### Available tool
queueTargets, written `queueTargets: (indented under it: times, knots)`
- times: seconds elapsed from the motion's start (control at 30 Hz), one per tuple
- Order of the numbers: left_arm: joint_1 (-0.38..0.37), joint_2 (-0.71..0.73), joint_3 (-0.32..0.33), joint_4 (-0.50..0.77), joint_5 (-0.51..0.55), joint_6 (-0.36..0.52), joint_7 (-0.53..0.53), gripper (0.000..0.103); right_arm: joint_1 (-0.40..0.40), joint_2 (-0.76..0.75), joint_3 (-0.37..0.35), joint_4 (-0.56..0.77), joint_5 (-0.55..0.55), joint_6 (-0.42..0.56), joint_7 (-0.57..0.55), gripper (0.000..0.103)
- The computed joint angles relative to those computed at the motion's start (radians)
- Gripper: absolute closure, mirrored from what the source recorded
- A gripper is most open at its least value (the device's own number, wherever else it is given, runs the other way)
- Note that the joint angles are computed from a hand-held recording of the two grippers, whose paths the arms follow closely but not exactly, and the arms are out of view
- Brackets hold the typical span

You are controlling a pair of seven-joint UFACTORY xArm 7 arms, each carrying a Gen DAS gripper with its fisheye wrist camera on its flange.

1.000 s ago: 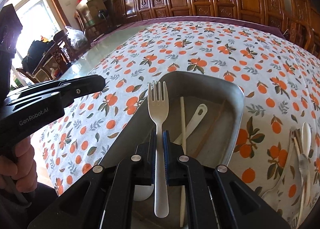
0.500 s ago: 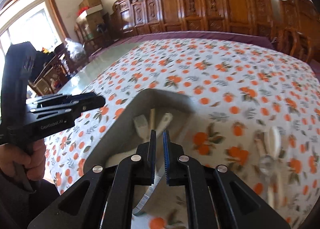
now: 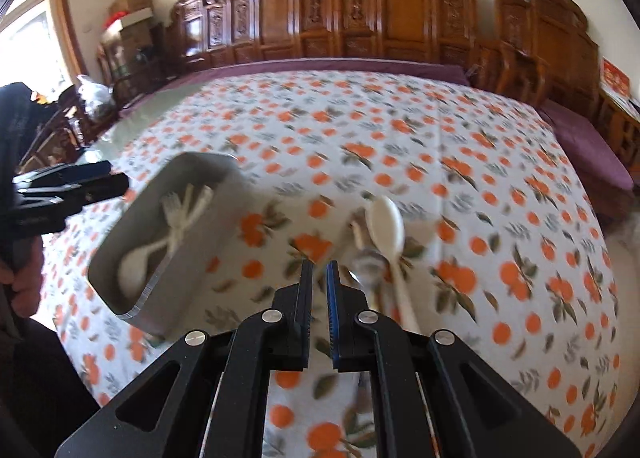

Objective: Organize utensils
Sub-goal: 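Move the right tool to the utensil pile and grasp a silver metal spoon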

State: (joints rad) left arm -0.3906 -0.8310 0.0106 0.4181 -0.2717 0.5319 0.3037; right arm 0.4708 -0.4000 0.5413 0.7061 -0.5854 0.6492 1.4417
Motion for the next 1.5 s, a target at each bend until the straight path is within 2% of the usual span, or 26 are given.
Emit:
queueTargets:
  times: [0.2, 0.3, 0.37, 0.7, 1.17, 1.23, 1.27, 1.5]
  knots:
    - [-0.034, -0.014, -0.016, -0.008, -0.011, 0.012, -0.008, 0.026, 0.015, 0.009, 0.011, -0.033, 0.019, 0.025, 0.032, 0.094]
    - [-0.047, -0.019, -0.02, -0.012, -0.015, 0.014, -0.009, 0.026, 0.028, 0.02, 0.004, -0.044, 0.028, 0.025, 0.043, 0.088]
    - [-0.056, -0.023, -0.026, -0.014, -0.018, 0.014, -0.015, 0.026, 0.034, 0.038, 0.003, -0.037, 0.026, 0.044, 0.043, 0.088]
    - [-0.083, -0.032, -0.038, -0.023, -0.014, 0.017, -0.02, 0.026, 0.08, 0.099, -0.044, -0.02, 0.036, 0.106, 0.034, 0.088]
    - [-0.107, -0.047, -0.06, -0.032, -0.006, 0.019, -0.041, 0.026, 0.074, 0.167, -0.109, -0.005, -0.007, 0.032, 0.031, 0.089]
    - [-0.112, -0.049, -0.067, -0.035, -0.004, 0.018, -0.047, 0.026, 0.074, 0.171, -0.117, -0.009, -0.003, 0.014, 0.016, 0.098]
    - [-0.116, -0.05, -0.07, -0.036, -0.003, 0.02, -0.051, 0.026, 0.074, 0.171, -0.117, -0.009, -0.005, 0.013, 0.011, 0.098]
    - [-0.129, -0.056, -0.108, -0.044, 0.019, 0.011, -0.089, 0.026, 0.048, 0.069, -0.096, -0.066, -0.032, -0.036, 0.059, 0.098]
